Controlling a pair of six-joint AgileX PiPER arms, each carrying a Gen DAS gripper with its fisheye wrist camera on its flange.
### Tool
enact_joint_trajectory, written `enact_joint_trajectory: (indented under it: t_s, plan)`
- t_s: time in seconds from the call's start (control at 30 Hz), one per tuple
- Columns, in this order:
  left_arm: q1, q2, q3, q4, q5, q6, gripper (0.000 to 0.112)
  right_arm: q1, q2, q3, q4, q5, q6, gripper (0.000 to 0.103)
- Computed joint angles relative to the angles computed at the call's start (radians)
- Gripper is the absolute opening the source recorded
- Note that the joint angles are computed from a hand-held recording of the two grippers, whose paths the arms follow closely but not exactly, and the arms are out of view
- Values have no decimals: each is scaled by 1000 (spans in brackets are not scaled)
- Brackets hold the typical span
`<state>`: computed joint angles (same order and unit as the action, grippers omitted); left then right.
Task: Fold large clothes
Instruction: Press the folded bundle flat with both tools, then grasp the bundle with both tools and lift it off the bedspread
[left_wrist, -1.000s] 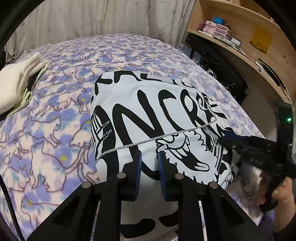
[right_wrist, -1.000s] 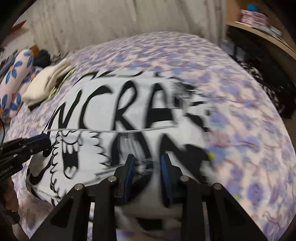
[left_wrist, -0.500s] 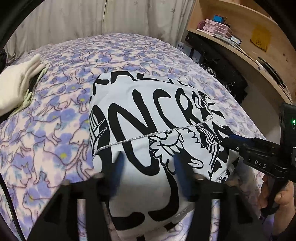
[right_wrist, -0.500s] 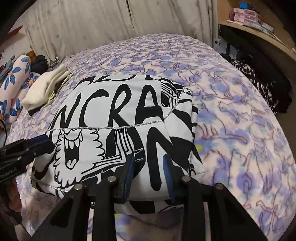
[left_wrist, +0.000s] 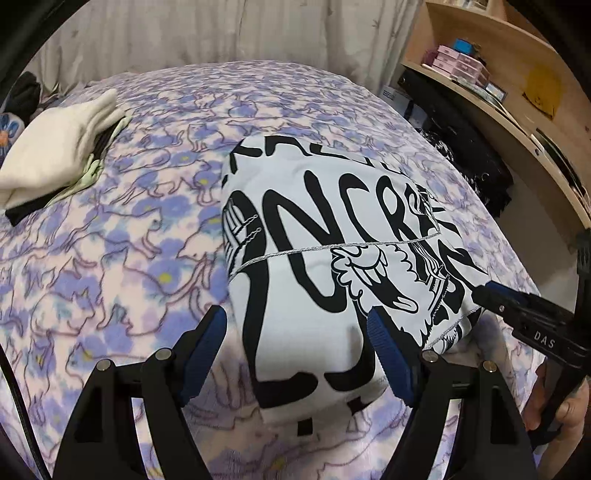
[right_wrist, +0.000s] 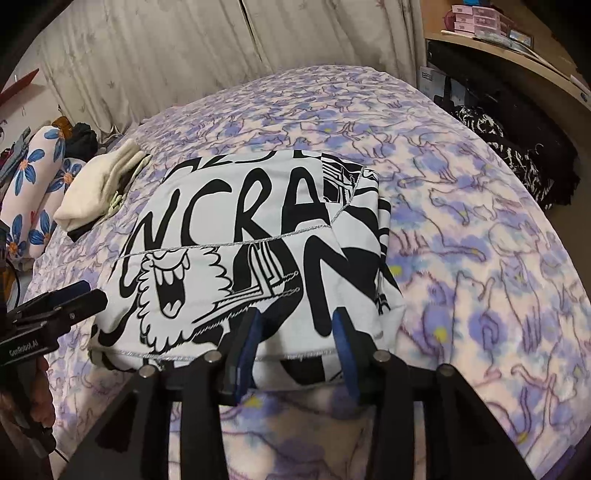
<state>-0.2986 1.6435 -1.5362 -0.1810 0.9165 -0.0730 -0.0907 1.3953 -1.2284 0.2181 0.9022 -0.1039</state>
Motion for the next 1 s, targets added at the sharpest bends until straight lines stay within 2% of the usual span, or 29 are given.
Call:
enact_joint_trajectory:
  t_s: [0.17, 0.23, 0.37, 0.43, 0.5, 0.7, 1.0]
  plan:
    - [19, -45, 36, -16, 12, 3, 77, 4, -22, 20, 0, 21, 7, 48]
    - [21, -60, 50, -14, 17, -1, 77, 6, -30, 28, 1, 27, 9, 57]
    - [35, -64, 57, -33, 38, 14, 78, 0, -35, 28, 2, 38, 8, 63]
    - [54, -52, 53, -62, 59, 34, 84, -7, -30, 21, 0, 43, 9, 70]
    - [70, -32, 42, -82, 85, 34, 85, -18, -20, 12, 0, 47, 8, 73]
    - [138, 40, 20, -221, 135, 93, 85, -79, 34, -33, 43, 60, -38, 74]
    - [168, 180, -58, -371, 142, 153, 85, -219, 257, -201, 209, 145, -134, 75]
